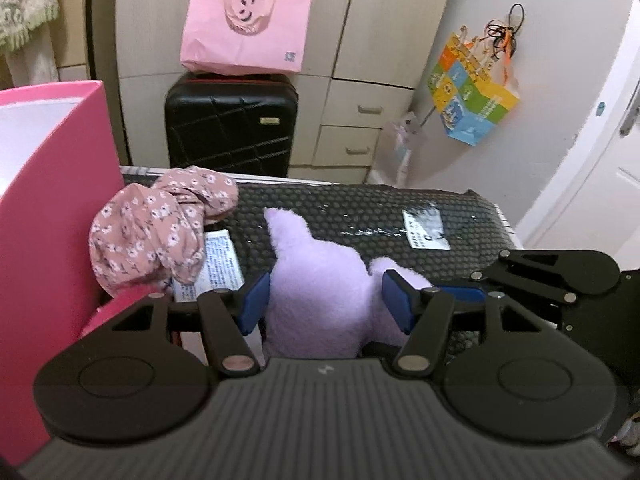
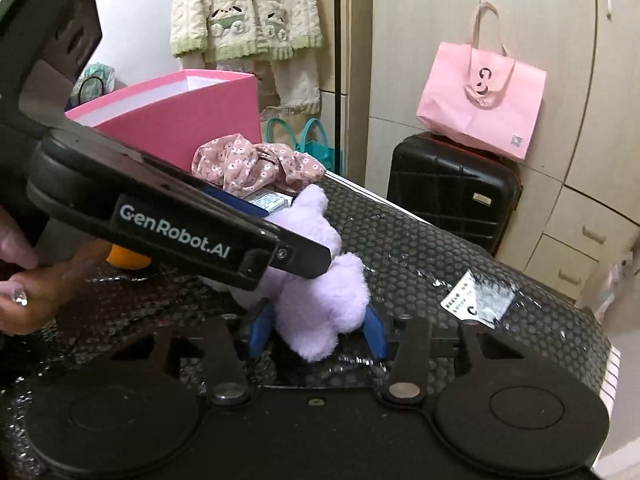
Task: Organize soft objects
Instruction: 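Close the left gripper on the purple plush bear while the right gripper grips it too, then lift the purple plush bear with both grippers and carry it over the box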
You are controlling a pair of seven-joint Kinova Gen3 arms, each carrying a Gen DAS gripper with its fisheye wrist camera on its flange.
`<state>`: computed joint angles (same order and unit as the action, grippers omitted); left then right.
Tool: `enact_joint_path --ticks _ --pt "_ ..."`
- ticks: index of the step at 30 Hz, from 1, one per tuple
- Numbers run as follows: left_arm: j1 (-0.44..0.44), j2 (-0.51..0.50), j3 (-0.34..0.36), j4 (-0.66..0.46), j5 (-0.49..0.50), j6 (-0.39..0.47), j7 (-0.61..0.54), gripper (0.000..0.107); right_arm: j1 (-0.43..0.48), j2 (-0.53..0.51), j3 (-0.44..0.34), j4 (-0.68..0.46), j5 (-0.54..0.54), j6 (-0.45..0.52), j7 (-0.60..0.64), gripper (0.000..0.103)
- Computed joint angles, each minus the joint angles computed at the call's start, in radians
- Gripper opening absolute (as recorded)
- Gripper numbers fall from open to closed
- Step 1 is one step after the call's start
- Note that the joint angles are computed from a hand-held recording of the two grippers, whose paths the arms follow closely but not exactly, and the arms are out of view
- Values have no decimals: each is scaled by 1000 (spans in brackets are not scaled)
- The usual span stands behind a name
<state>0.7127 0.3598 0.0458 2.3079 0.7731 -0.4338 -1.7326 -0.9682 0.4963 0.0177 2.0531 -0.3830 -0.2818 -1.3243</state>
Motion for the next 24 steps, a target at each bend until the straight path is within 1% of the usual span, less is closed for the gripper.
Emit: enact_joint_path --ticks 1,2,5,8,10,12,13,15,16,17,18,20,22,24 --pt "-17 -2 12 0 -23 7 20 61 -12 -6 12 6 -7 4 8 51" --pt "-18 -1 14 0 -29 8 27 61 -23 -13 23 13 -14 7 17 49" --pt "-26 14 23 -3 -63 -5 61 62 -38 -24 43 29 -31 8 35 49" --pt "-38 38 30 -10 -101 -8 106 64 -4 -21 15 37 -23 1 24 49" --pt "-43 48 32 -10 -123 -15 137 64 -4 -14 13 42 -29 -12 20 50" --pt "-46 49 31 -9 -144 -15 159 64 -2 -7 4 54 -33 -42 16 54" --pt "-42 51 28 -9 -151 -17 162 64 5 -5 -6 57 -33 -52 12 54" --pt "-43 54 31 -3 -172 -25 182 60 32 2 -36 61 -24 -62 -6 57" --pt "-61 56 50 4 -207 -35 211 56 41 8 -46 61 -24 -67 -18 57" --pt "-70 56 61 10 -231 -42 232 55 40 13 -47 62 -28 -75 -23 58" --pt "-64 55 59 13 -241 -46 237 54 20 17 -33 65 -45 -87 -16 58" --pt "-48 52 53 18 -246 -54 238 52 -23 18 -5 66 -87 -93 8 53" --pt "-36 45 50 30 -246 -66 240 52 -62 13 21 66 -147 -94 27 51" --pt "-23 32 49 45 -240 -80 237 51 -68 2 10 82 -177 -118 24 49"
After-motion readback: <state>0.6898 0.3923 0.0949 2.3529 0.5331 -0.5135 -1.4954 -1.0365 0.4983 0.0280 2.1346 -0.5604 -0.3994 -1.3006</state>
